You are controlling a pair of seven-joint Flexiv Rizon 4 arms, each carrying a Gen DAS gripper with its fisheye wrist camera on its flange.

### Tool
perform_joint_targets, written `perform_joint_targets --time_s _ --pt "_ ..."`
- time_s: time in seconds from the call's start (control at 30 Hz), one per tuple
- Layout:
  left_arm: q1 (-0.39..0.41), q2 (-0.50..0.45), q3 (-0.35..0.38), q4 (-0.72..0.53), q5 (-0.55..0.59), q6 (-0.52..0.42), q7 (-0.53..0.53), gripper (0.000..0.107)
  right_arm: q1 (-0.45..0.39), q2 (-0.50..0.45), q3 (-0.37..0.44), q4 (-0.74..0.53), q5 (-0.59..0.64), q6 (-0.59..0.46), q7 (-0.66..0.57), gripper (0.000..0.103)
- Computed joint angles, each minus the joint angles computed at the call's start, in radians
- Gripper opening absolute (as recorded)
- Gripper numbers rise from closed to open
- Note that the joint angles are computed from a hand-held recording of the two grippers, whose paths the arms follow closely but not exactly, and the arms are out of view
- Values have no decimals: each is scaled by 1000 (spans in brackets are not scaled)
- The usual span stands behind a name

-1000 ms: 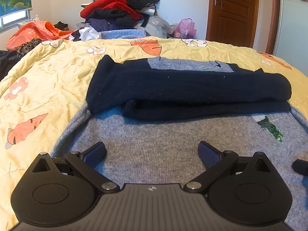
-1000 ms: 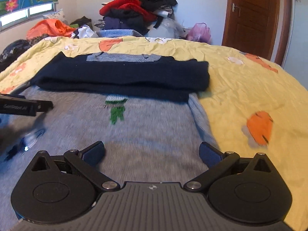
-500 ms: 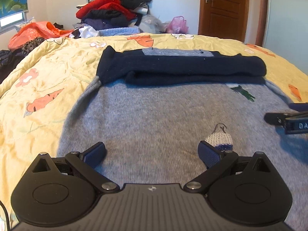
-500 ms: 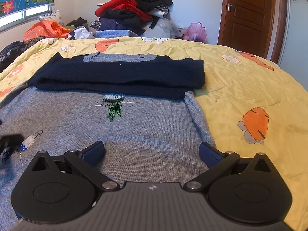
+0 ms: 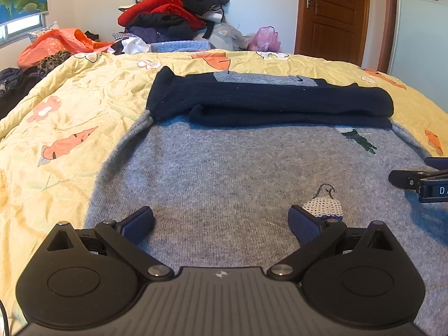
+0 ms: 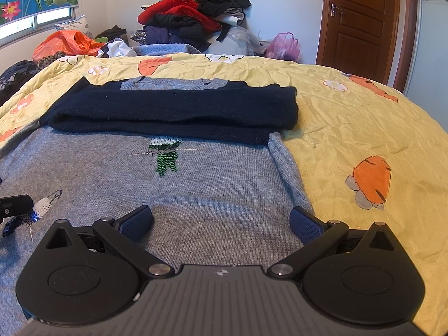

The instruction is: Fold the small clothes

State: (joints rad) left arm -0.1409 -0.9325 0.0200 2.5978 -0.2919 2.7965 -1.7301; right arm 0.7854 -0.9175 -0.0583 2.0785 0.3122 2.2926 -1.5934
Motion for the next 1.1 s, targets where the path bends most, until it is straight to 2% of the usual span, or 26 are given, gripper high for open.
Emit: perform_joint_targets --time_s 0.4,0.5,0.57,0.67,0.9,1.1 --pt "0 -1 1 2 0 3 -5 103 -2 0 2 0 0 1 -1 103" --pt "-1 -1 1 1 -2 3 -5 103 18 7 -5 11 34 -4 5 103" --pt "-1 -1 1 1 0 4 -6 103 42 12 -8 44 60 23 -5 103" --pt "4 -4 1 -1 6 5 -8 103 23 12 25 91 51 86 -13 103" --pt "3 -4 0 -3 4 2 -6 103 18 12 28 69 57 60 -12 103" --pt "-67 17 -5 32 -108 -9 -9 103 18 13 29 69 56 61 -11 103"
